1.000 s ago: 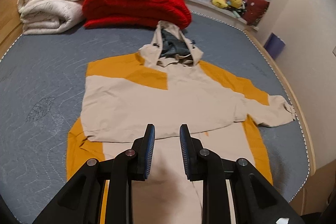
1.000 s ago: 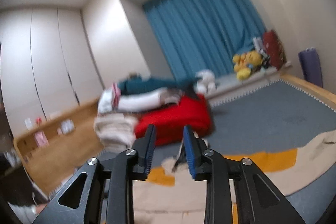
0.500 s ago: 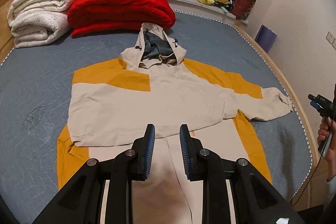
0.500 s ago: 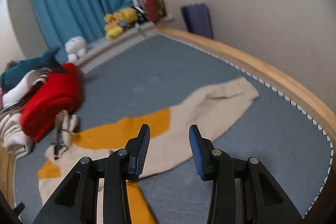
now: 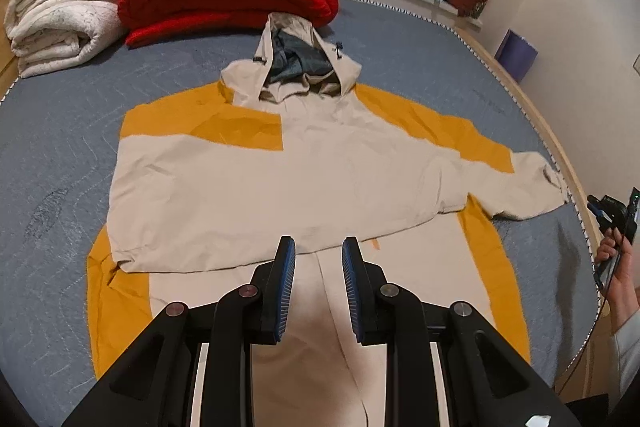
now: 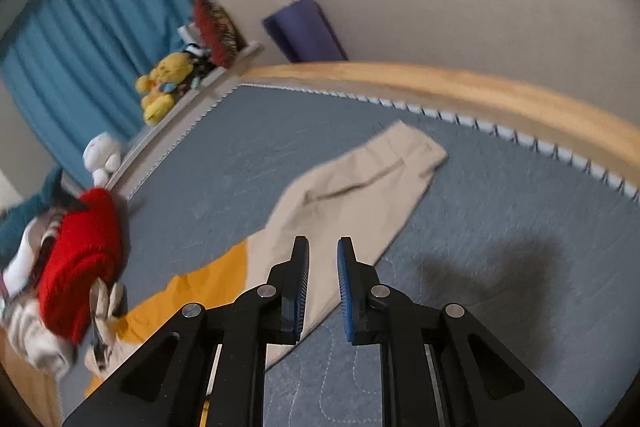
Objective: Fold large clothes
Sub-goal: 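Move the right tool over to the other jacket sleeve, then grasp the sleeve cuff with the right tool and fold it across the body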
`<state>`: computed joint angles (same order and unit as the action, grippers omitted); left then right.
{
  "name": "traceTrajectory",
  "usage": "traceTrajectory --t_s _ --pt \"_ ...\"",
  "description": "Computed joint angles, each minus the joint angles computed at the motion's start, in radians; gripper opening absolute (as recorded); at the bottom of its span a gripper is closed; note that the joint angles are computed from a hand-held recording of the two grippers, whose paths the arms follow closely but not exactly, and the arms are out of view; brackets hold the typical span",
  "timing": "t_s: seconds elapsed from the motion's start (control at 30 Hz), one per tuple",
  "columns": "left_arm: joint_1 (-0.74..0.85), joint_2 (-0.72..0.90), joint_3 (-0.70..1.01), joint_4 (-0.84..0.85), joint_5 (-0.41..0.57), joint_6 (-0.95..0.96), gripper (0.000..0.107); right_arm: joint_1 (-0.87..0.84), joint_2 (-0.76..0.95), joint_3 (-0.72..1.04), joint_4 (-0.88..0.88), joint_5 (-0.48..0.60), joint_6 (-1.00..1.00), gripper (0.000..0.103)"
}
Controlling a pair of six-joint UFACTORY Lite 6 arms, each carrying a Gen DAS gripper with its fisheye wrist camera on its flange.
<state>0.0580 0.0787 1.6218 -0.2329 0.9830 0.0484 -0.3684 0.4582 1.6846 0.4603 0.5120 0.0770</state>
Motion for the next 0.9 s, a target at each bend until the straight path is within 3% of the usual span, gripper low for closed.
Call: traceTrajectory --t_s 0.13,0.27,0.47,0.9 --pt "-0.019 0.023 -0.008 0.028 -0.020 -0.016 0.022 -0.011 0.138 0.048 0.121 -0.014 -0.095 0.018" --pt "-0.026 0.055 -0.006 0.049 -0.037 -0.026 0.022 -0.031 0.343 0.192 0.219 0.051 -0.138 0.019" --pt "-0.022 0.095 0.009 0.058 -0.048 -0.031 0.022 -0.039 0.575 0.420 0.206 0.112 -0.075 0.020" --pt "-0.015 0.105 0.008 0.054 -0.048 -0.030 0.022 -0.064 0.670 0.474 0.352 0.055 -0.142 0.024"
